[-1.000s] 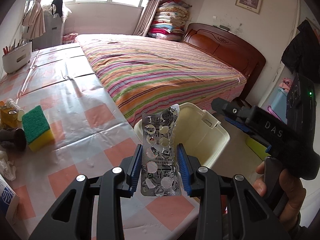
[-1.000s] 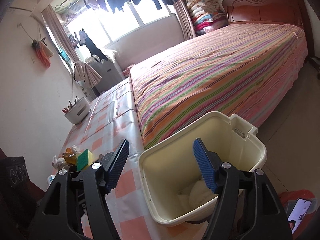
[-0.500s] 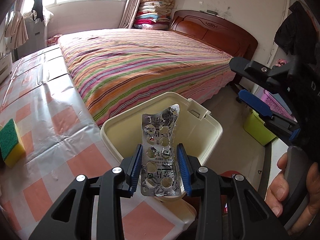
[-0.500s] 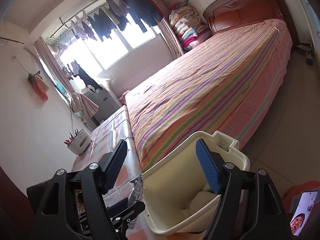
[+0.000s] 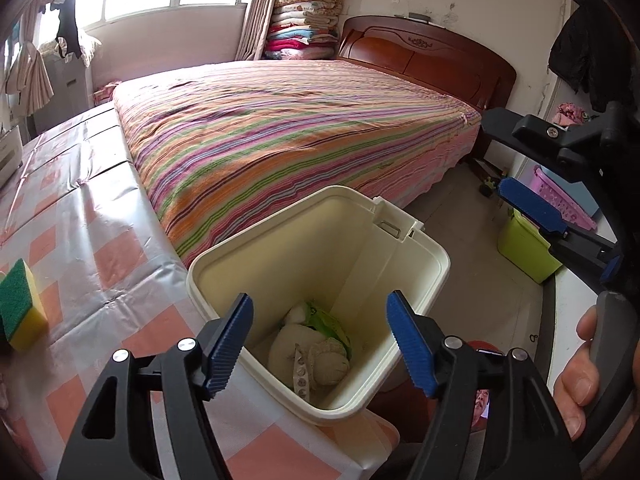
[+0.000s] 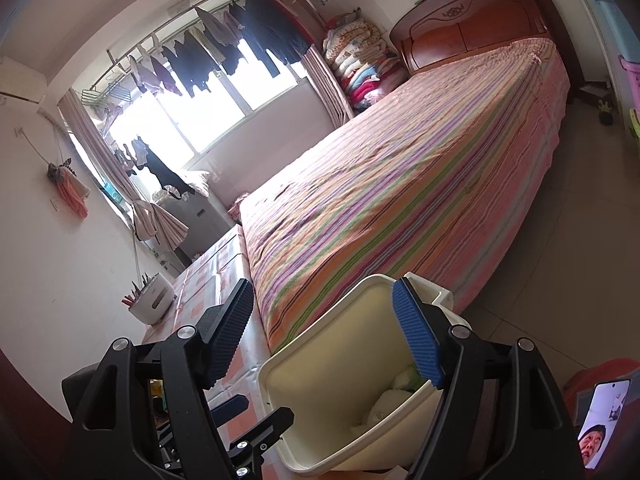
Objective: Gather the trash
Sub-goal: 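Move both open tools back toward the remaining items on the table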
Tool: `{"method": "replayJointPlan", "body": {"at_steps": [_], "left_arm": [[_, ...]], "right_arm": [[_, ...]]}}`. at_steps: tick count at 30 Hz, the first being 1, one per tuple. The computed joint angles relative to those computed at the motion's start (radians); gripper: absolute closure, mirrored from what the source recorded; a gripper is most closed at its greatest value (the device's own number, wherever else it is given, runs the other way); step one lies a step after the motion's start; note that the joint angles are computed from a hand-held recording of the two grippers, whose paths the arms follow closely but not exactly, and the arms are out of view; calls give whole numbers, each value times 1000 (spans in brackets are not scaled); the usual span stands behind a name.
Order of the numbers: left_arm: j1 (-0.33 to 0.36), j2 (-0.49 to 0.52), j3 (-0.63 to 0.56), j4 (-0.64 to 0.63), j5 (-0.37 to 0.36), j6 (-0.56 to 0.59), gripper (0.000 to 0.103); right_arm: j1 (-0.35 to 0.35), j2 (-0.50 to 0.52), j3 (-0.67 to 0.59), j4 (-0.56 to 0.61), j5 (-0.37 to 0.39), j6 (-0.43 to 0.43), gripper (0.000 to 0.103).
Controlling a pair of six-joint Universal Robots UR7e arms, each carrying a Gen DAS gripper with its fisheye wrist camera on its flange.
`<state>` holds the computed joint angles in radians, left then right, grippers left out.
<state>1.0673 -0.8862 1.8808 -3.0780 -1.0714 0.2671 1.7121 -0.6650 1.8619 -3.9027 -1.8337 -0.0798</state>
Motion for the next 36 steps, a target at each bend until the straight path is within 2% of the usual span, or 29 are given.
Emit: {"method": "replayJointPlan", "body": {"at_steps": [5,7,14,17,21,26,28,31,36], "left_arm": [[13,-39,23,-25,33,-5,36],[12,-51,37,-61,84,15,36],[5,-81,104,-333,283,173,36],[7,-74,109,-500,378,284,36],[21,-97,113,-640,447,385,36],[49,-175,144,-693,474,385,36],[55,-199,161,-731,483,390,36],[68,-218,175,-798,502,410,36],[103,-274,205,-767,504,348,36]], "right_arm": [[8,10,-9,14,-2,-10,30],[14,17,-21,27,-6,-25,28],[43,55,-60,62,-8,-71,22],[59,74,-80,84,-3,-94,20],[85,104,-112,123,9,-142,18],[118,151,-163,230,33,-211,15],[136,174,-189,281,31,-238,11],[158,206,-219,326,35,-266,10],[184,255,-284,425,40,-284,10]]}}
